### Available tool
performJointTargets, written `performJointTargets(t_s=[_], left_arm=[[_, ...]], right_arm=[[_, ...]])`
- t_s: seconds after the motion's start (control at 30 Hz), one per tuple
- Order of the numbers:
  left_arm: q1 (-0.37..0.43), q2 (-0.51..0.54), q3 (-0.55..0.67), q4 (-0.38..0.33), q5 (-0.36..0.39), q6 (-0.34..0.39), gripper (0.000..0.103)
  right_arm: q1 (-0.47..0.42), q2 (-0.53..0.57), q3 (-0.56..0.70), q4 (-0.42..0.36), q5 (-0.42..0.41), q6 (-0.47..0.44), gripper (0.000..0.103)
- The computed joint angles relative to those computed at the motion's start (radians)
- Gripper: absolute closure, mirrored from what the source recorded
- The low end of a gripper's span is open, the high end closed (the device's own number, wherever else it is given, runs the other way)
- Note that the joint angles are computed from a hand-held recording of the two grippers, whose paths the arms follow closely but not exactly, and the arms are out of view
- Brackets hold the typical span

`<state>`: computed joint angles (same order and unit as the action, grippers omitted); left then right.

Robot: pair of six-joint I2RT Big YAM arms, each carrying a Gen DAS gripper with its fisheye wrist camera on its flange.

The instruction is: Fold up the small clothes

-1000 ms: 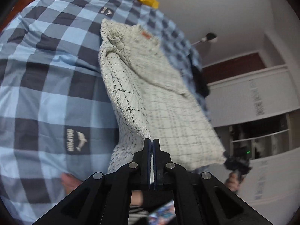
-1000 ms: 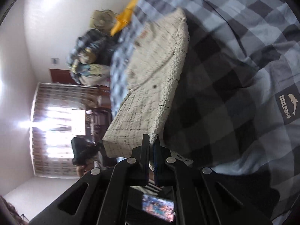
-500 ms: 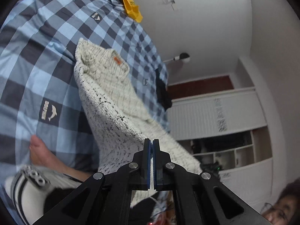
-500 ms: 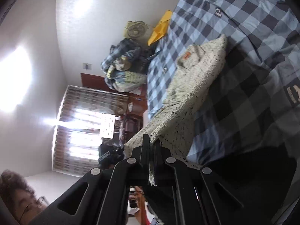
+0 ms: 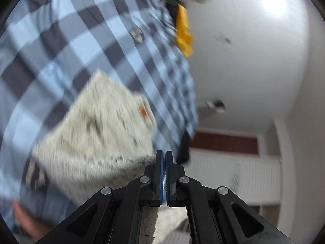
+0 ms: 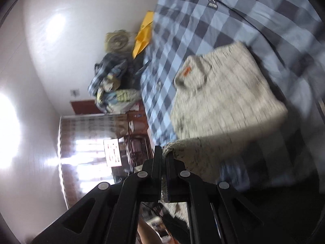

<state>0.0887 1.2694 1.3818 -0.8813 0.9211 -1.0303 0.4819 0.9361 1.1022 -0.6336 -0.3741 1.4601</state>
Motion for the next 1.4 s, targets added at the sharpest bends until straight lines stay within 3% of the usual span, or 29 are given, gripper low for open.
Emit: performJointTargets(t_s=[0.07, 0.13, 0.17, 0.2, 0.23, 0.3, 0.33, 0.37, 0.43, 0.53, 0.63, 0.7, 0.8, 0.9, 1.0, 1.07, 1.1, 1.13, 1.17, 1.27, 1.4], left_arm=[[-0.020, 0.155, 0.116, 0.008, -0.090, -0.022, 0.103], [-0.027, 0.308, 0.257, -0.035, -0.246, -0.022, 0.102], [-0.028, 0.352, 0.308, -0.080, -0.293, 0.017, 0.102], [-0.032, 0.411, 0.390, -0.175, -0.390, 0.086, 0.102], [-0.039, 0.466, 0.474, -0.275, -0.501, 0.158, 0.102], [-0.043, 0.516, 0.553, -0.358, -0.592, 0.264, 0.099], [-0.049, 0.530, 0.577, -0.391, -0.628, 0.340, 0.098], [-0.055, 0.534, 0.581, -0.414, -0.641, 0.404, 0.096], [-0.071, 0.536, 0.574, -0.471, -0.639, 0.530, 0.094], [-0.123, 0.480, 0.466, -0.455, -0.623, 0.705, 0.094], [-0.172, 0.427, 0.354, -0.412, -0.540, 0.797, 0.094], [-0.188, 0.417, 0.291, -0.385, -0.460, 0.789, 0.094], [-0.210, 0.424, 0.248, -0.377, -0.438, 0.782, 0.094], [-0.218, 0.437, 0.235, -0.351, -0.416, 0.788, 0.094], [-0.210, 0.449, 0.226, -0.298, -0.381, 0.728, 0.094], [-0.194, 0.451, 0.203, -0.259, -0.299, 0.667, 0.094], [-0.188, 0.450, 0.193, -0.233, -0.271, 0.648, 0.094], [-0.184, 0.441, 0.177, -0.204, -0.253, 0.638, 0.094], [-0.183, 0.430, 0.164, -0.186, -0.252, 0.643, 0.096], [-0.176, 0.388, 0.138, -0.170, -0.260, 0.680, 0.102], [-0.141, 0.301, 0.067, -0.079, -0.228, 0.606, 0.103]], right_arm=[[-0.125, 0.144, 0.061, 0.039, -0.074, -0.005, 0.103], [-0.231, 0.294, 0.108, 0.116, -0.110, 0.065, 0.099], [-0.263, 0.346, 0.108, 0.178, -0.112, 0.121, 0.098], [-0.298, 0.407, 0.118, 0.214, -0.117, 0.167, 0.095], [-0.329, 0.465, 0.140, 0.200, -0.113, 0.192, 0.088], [-0.364, 0.528, 0.216, 0.028, -0.061, 0.113, 0.076], [-0.378, 0.544, 0.247, -0.054, -0.007, 0.061, 0.063], [-0.389, 0.549, 0.261, -0.087, 0.012, 0.019, 0.055], [-0.406, 0.547, 0.274, -0.132, 0.026, -0.130, 0.028], [-0.355, 0.572, 0.360, -0.390, 0.147, -0.379, 0.024], [-0.274, 0.586, 0.368, -0.496, 0.237, -0.584, 0.024], [-0.239, 0.595, 0.344, -0.505, 0.240, -0.666, 0.024], [-0.215, 0.605, 0.282, -0.444, 0.195, -0.719, 0.024], [-0.213, 0.630, 0.271, -0.433, 0.194, -0.735, 0.024], [-0.214, 0.654, 0.276, -0.423, 0.237, -0.753, 0.024], [-0.215, 0.672, 0.292, -0.420, 0.230, -0.774, 0.024], [-0.210, 0.671, 0.290, -0.400, 0.236, -0.785, 0.033], [-0.201, 0.666, 0.288, -0.377, 0.262, -0.816, 0.080], [-0.192, 0.673, 0.302, -0.393, 0.287, -0.843, 0.102], [-0.180, 0.628, 0.279, -0.379, 0.351, -0.849, 0.100], [-0.230, 0.516, 0.190, -0.322, 0.356, -0.725, 0.101]])
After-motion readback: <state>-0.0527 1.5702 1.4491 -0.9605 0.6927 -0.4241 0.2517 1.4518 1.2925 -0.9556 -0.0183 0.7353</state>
